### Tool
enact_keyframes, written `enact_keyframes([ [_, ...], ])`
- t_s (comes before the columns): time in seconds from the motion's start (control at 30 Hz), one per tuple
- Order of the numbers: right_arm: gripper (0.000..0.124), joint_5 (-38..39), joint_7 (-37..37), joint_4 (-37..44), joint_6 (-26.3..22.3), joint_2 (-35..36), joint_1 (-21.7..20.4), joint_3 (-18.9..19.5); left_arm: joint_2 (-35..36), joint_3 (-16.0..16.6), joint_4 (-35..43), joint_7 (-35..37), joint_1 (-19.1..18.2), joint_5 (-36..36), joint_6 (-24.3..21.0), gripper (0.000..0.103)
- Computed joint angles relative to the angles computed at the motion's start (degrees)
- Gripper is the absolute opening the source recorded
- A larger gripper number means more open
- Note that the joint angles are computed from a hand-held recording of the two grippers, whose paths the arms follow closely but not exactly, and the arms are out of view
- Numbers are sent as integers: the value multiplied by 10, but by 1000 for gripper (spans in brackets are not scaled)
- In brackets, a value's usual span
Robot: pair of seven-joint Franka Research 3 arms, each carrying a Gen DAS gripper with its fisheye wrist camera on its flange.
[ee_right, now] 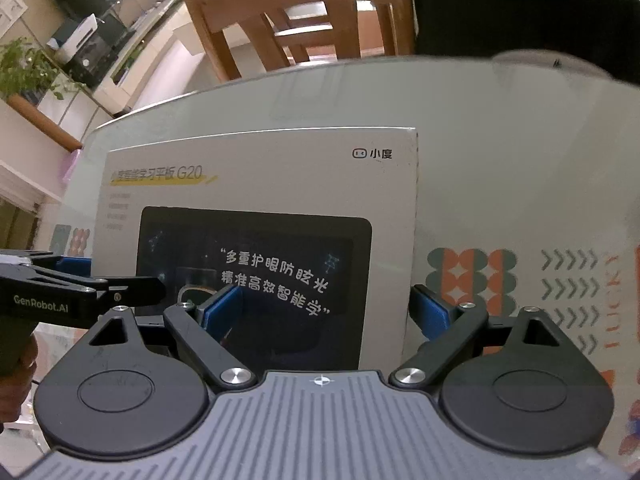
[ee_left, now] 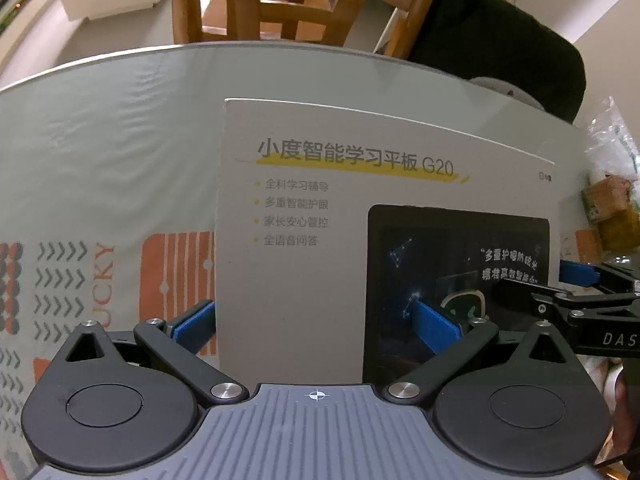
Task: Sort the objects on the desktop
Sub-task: 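Lift the tablet box with both tools and carry it toward the open box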
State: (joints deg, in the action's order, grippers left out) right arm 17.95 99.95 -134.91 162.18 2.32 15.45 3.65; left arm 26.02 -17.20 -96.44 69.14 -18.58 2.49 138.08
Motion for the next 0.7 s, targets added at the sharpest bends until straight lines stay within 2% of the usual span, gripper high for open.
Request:
enact_keyframes([
  [0.37,103,-106,111,-43,-15,-71,11,21,-119,-1,-136,-42,0,-3,29,103],
  [0.7,103,-150,166,-81,-22,-143,16,56,-229,2,-235,-73,-8,-14,47,103],
])
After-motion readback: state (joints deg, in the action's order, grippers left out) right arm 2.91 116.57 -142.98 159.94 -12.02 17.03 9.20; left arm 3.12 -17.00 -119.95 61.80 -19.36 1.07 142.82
